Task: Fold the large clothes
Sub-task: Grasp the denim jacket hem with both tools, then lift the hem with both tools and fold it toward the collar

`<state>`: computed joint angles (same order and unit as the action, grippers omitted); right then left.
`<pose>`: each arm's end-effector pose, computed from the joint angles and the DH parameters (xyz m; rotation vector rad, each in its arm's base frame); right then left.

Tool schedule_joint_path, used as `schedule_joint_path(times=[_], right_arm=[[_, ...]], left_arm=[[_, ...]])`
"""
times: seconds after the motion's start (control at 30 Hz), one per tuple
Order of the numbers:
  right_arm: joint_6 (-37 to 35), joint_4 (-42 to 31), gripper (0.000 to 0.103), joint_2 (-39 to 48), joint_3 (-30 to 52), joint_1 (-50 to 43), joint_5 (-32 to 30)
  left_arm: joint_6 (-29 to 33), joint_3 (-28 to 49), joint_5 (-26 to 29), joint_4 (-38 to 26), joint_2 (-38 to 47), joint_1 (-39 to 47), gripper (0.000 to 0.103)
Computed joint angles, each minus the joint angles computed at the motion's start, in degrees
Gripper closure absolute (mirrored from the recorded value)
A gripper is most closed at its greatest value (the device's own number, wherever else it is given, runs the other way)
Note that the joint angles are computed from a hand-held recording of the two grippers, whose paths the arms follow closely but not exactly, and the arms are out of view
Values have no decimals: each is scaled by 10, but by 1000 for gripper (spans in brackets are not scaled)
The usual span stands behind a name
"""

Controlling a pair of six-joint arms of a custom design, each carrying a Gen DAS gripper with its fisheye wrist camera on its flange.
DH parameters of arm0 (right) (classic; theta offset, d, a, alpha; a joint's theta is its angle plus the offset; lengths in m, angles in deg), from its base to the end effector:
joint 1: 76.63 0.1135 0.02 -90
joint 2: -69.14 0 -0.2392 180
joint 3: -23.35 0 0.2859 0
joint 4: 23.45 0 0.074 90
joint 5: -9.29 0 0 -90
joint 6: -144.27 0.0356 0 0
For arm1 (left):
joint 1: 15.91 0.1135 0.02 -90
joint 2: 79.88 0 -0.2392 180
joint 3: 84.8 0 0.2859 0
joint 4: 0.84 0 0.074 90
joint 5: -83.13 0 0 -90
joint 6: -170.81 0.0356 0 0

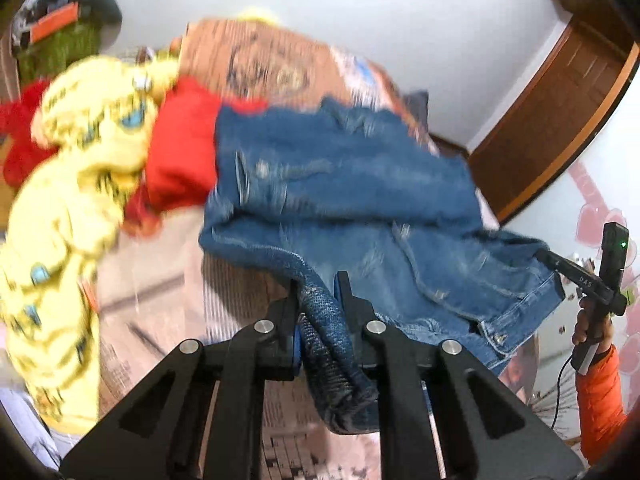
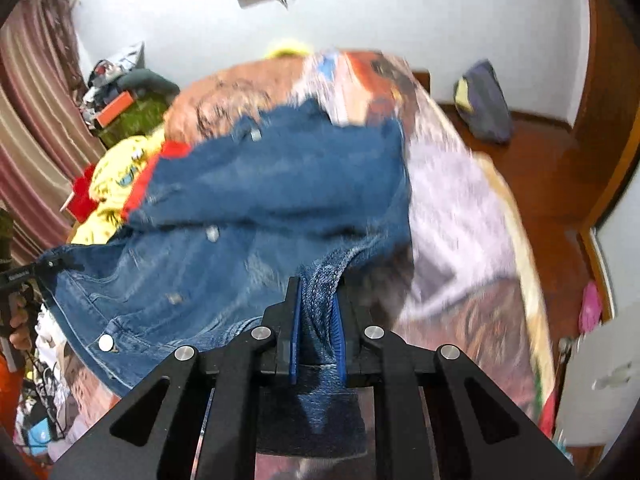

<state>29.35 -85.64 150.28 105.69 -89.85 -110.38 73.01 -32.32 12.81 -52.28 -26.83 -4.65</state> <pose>0.3154 -0.0560 0.2641 -0.4205 2.4420 0.4099 0.2262 0.0328 0.2171 -0.2605 2.4326 -0.3980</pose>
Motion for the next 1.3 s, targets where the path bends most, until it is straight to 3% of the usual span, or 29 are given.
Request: schedule_joint_path(times=[0.2, 0.5, 0.67, 0.93, 1.03, 1.17, 1.3], right_arm=[[67, 52, 91, 52, 77, 31, -10], [149, 88, 91, 238, 286, 88, 33], [172, 63, 91, 375, 438, 113, 70], [154, -46, 91, 614, 694, 132, 130], [143, -61, 91, 653, 727, 126, 128], [115, -45, 89, 631, 680, 117, 114], [94, -58, 82, 611, 675, 106, 102]], left_arm=[[-24, 90, -7, 56, 70, 14, 90], [-82, 259, -22, 158, 305, 36, 90], [-96, 385, -69, 173, 465, 25, 90], [-63, 571, -136, 122, 700, 5, 89], [-43, 609, -154, 103, 752, -1, 87], [2, 639, -172, 71, 791, -10, 83], [68, 615, -199, 57, 757, -20, 82]])
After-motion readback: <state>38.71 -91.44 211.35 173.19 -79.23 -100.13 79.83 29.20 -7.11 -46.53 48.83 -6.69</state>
